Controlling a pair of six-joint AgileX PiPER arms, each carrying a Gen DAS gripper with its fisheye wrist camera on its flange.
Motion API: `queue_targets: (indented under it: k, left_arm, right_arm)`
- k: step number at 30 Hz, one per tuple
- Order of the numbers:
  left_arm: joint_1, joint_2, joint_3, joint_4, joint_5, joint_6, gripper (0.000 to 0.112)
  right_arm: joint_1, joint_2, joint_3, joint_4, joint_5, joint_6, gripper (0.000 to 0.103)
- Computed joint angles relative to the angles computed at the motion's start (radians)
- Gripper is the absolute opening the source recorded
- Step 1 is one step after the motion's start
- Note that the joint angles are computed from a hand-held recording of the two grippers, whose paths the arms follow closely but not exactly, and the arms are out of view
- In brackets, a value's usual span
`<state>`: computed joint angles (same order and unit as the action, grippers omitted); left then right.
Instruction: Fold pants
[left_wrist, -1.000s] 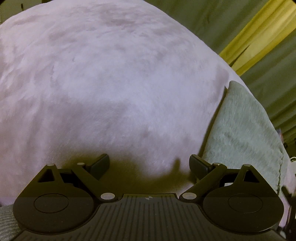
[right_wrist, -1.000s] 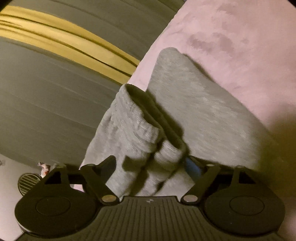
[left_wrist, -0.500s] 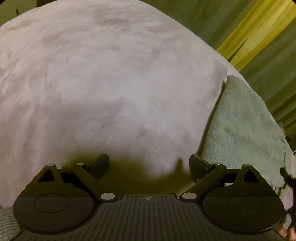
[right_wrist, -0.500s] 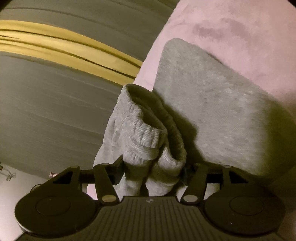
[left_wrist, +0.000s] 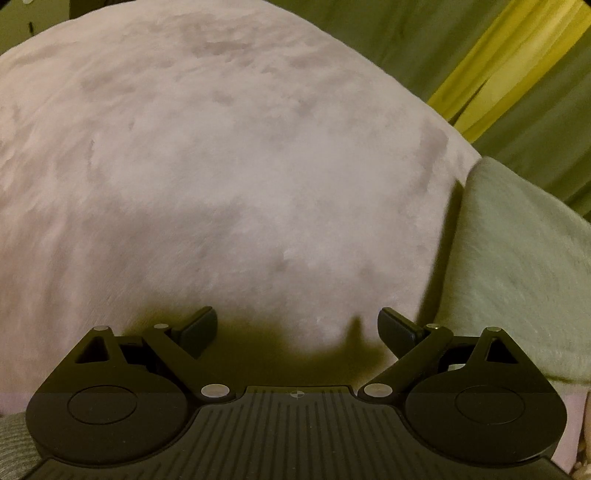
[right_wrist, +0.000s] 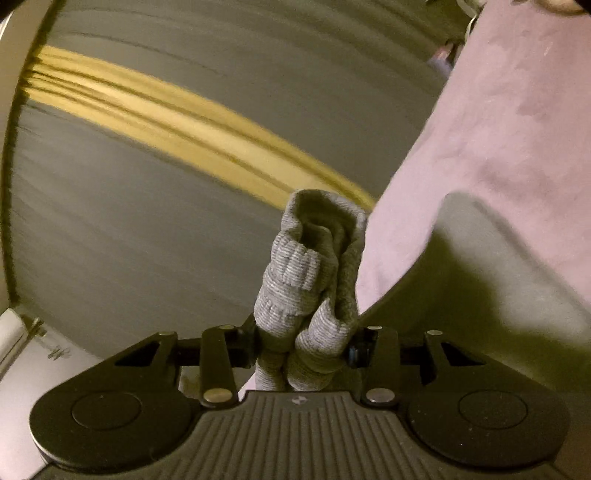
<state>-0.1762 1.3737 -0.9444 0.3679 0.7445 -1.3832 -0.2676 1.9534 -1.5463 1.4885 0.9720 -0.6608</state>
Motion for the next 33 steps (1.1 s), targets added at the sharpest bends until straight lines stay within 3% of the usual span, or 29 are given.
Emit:
queue_targets:
  k: [2,5,7,9,11,13,15,19,23,26,33]
  left_arm:
    - [-0.005,-0.001,0.003,0.003,-0.004,0.007,0.097]
    - [-0.007,0.012,-0.012,0.002,0.009,0.035,0.097]
    - [-0.023,0.024,-0.034,0.012,0.032,0.053,0.097]
    - [-0.063,0.037,-0.065,0.056,0.068,0.064,0.097]
    - [-0.114,0.052,-0.103,0.105,0.083,0.089,0.097]
    - [-0.165,0.077,-0.140,0.159,0.081,0.113,0.097]
    - [-0.198,0.126,-0.202,0.179,0.086,0.163,0.097]
    - [-0.231,0.257,-0.369,0.197,0.137,0.262,0.097]
    - [-0.254,0.387,-0.529,0.232,0.246,0.358,0.097]
    - [-0.264,0.460,-0.606,0.253,0.308,0.419,0.097]
    - [-0.246,0.457,-0.571,0.243,0.283,0.386,0.102]
  right_arm:
    - [-0.019,-0.011,0.045,-0.031,-0.048,-0.041,0.043]
    - [0.002,-0.004,0.048,-0.306,-0.168,-0.014,0.054]
    - [-0.013,0.012,0.032,-0.442,-0.158,0.099,0.057]
    - [-0.039,0.030,-0.010,-0.443,-0.111,0.129,0.066]
    - [-0.042,0.008,-0.025,-0.449,-0.147,0.101,0.088]
    - [-0.047,-0.025,0.005,-0.405,-0.182,-0.012,0.096]
    - [-0.050,-0.024,0.001,-0.412,-0.161,-0.077,0.098]
    - [-0.033,0.074,-0.098,-0.632,-0.107,0.028,0.099]
    - [-0.062,0.130,-0.141,-0.588,-0.038,0.019,0.099]
    - [-0.050,0.122,-0.126,-0.589,-0.068,-0.038,0.099]
    - [-0.036,0.135,-0.128,-0.580,-0.091,-0.087,0.099]
